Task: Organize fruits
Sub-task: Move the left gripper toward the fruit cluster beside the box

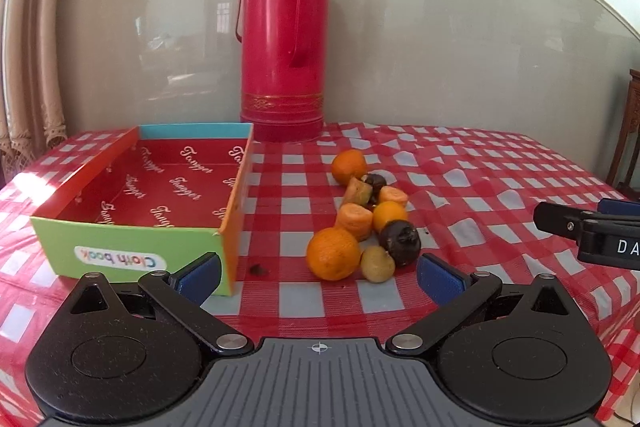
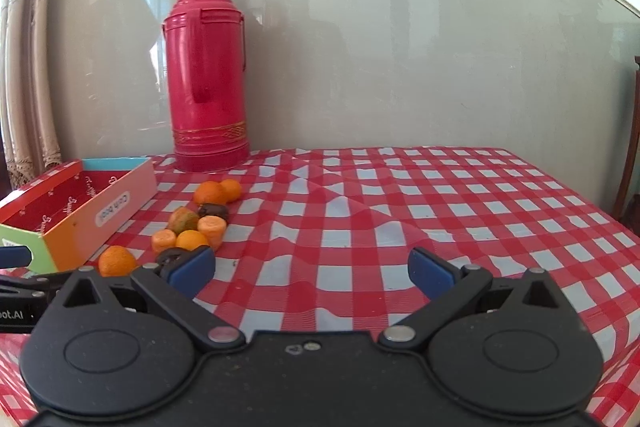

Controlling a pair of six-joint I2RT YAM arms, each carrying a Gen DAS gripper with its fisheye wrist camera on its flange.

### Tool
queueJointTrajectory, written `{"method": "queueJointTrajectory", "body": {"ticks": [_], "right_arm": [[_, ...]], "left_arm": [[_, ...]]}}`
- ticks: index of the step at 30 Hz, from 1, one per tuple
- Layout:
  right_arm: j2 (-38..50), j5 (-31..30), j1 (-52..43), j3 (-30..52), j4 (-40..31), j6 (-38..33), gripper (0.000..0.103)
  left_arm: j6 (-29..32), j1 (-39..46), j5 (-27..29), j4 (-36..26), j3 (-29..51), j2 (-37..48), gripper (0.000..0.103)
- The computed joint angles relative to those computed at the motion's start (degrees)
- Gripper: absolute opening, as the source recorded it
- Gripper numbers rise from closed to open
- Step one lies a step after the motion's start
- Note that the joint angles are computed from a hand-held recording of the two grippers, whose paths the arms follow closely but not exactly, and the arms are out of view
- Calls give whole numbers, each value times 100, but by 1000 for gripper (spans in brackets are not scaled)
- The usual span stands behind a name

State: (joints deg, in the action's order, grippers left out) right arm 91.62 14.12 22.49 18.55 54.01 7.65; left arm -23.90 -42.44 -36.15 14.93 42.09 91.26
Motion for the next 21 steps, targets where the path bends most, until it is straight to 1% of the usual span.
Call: {"method": "queueJointTrajectory", "body": {"ticks": [5,10,15,19,21], "right_arm": [[172,-40,-191,144,20,-5,97],[448,-70,-335,370,38,-20,97],[637,-65,-312,532,9,-44,97],[719,-76,-276,616,20,-111,97],[756,-88,-289,662,-8,-111,97]], "left_arm": [[-40,128,199,-1,262,271,103],[-66,171,229,-49,453,444,103],[-102,206,246,-35,503,502,103],[-68,307,380,-214,712,679,103],[-92,339,367,-178,746,725,102]]}}
